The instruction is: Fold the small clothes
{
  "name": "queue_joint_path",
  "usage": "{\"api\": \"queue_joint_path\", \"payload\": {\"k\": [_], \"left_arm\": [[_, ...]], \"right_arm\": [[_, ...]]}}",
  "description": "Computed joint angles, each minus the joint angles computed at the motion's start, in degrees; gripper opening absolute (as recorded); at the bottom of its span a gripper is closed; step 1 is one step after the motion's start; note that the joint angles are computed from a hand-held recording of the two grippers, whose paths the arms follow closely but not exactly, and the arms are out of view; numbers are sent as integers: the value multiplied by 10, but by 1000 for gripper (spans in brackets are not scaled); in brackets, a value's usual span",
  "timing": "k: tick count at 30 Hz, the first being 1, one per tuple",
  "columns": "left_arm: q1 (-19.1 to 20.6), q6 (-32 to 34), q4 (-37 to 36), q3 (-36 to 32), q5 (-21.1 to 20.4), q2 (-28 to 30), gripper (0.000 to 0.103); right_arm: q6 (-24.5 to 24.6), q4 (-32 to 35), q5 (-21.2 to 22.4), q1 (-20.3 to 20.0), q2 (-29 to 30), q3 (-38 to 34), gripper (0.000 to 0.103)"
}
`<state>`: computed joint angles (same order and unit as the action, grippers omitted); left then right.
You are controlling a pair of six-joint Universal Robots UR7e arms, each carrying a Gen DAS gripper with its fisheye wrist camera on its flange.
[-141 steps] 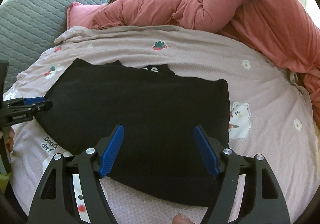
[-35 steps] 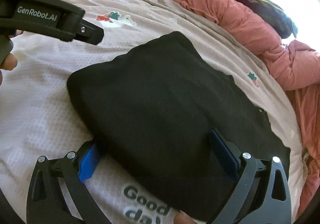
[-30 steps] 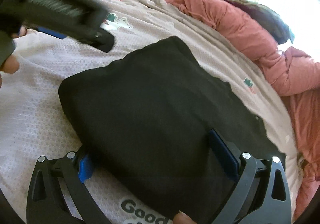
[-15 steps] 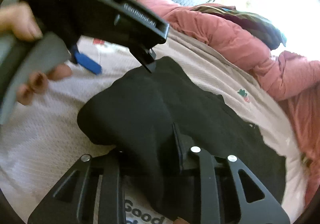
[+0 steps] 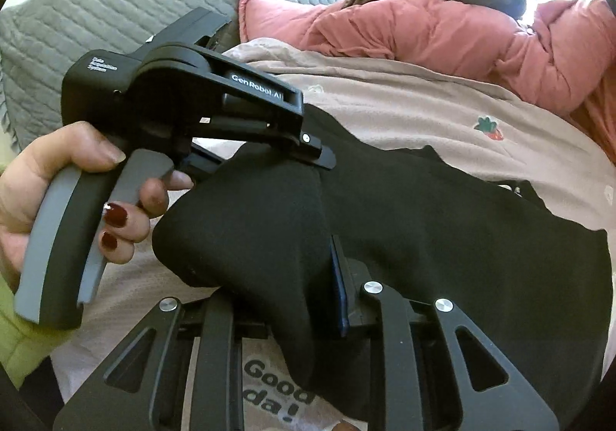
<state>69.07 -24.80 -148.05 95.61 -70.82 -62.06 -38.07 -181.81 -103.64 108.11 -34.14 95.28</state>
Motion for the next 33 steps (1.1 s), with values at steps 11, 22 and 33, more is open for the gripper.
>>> {"api": "queue_joint_path", "payload": {"k": [11, 22, 33], "left_arm": [[-82, 25, -31, -1, 23, 14, 22], [-135, 33, 23, -75, 64, 106, 22], [-132, 40, 39, -111, 24, 151, 87]], "right_arm": [[71, -28, 57, -34, -99, 74, 20], [127, -38, 113, -104, -182, 142, 19], [184, -2, 152, -156, -208, 155, 20]]}}
